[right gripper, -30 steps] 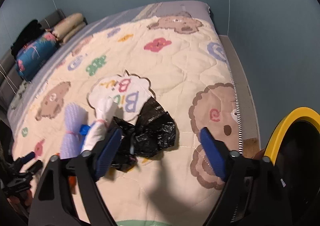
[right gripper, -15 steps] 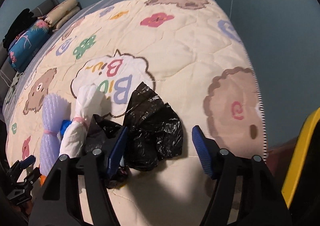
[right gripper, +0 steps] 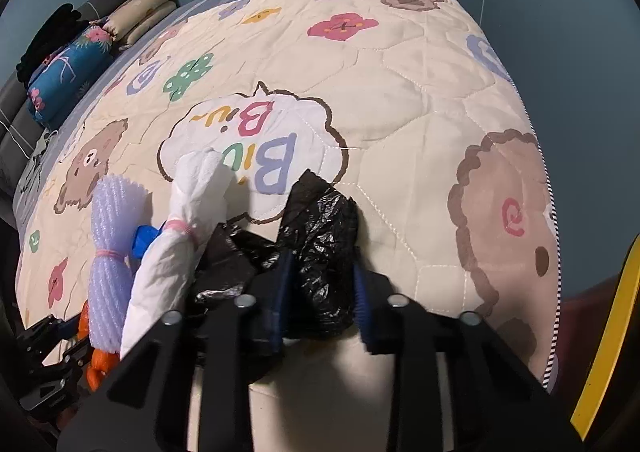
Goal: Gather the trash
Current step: 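Grasp the orange peel with the left tool while the right tool grasps the black plastic bag, then carry the orange peel and black bag over the bin with both tools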
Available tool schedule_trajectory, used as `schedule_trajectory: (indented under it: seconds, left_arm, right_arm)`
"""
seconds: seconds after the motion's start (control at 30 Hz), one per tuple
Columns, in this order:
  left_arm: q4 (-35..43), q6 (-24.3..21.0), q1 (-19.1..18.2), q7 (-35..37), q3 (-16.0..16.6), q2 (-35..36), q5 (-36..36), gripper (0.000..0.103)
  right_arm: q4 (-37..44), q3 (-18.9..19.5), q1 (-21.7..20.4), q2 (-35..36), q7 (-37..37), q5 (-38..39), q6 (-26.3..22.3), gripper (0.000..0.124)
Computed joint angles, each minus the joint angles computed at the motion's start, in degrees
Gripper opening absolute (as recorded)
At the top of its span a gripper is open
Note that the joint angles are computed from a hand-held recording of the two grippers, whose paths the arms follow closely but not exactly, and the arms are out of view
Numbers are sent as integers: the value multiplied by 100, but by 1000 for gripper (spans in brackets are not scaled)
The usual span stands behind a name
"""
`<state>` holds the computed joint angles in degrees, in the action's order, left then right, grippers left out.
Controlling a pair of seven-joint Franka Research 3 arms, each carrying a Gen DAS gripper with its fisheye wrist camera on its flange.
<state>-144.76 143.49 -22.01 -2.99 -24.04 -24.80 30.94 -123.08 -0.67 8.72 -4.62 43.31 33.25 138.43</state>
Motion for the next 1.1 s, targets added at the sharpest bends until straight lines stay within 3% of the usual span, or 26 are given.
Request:
schedule_trajectory:
  seconds: [0.1, 0.37, 0.67, 0.87, 1.1]
  left_arm:
    - [-104, 70, -10, -133, 30, -152, -103, 22]
    - [-165, -468, -144, -184, -70, -652, -278, 20]
    - [-323, -1101, -360, -453, -205, -1341, -523, 20]
    - [-99, -1627, -452, -470, -288, -1350, -629, 20]
    - [240, -1925, -495, -477, -405, -1232, -489, 20]
  right_arm:
    - [-86, -19, -1, -129, -145, 88, 57, 14]
    - [-184, -182, -29, -559, -458, 503, -64, 13]
    - [-298, -507, -153, -1282, -825, 765, -650, 13]
    - [-334, -722, -302, -1678, -967, 842, -1035, 13]
    - [-412, -900, -468, -1930, -1146, 877, -1232, 13]
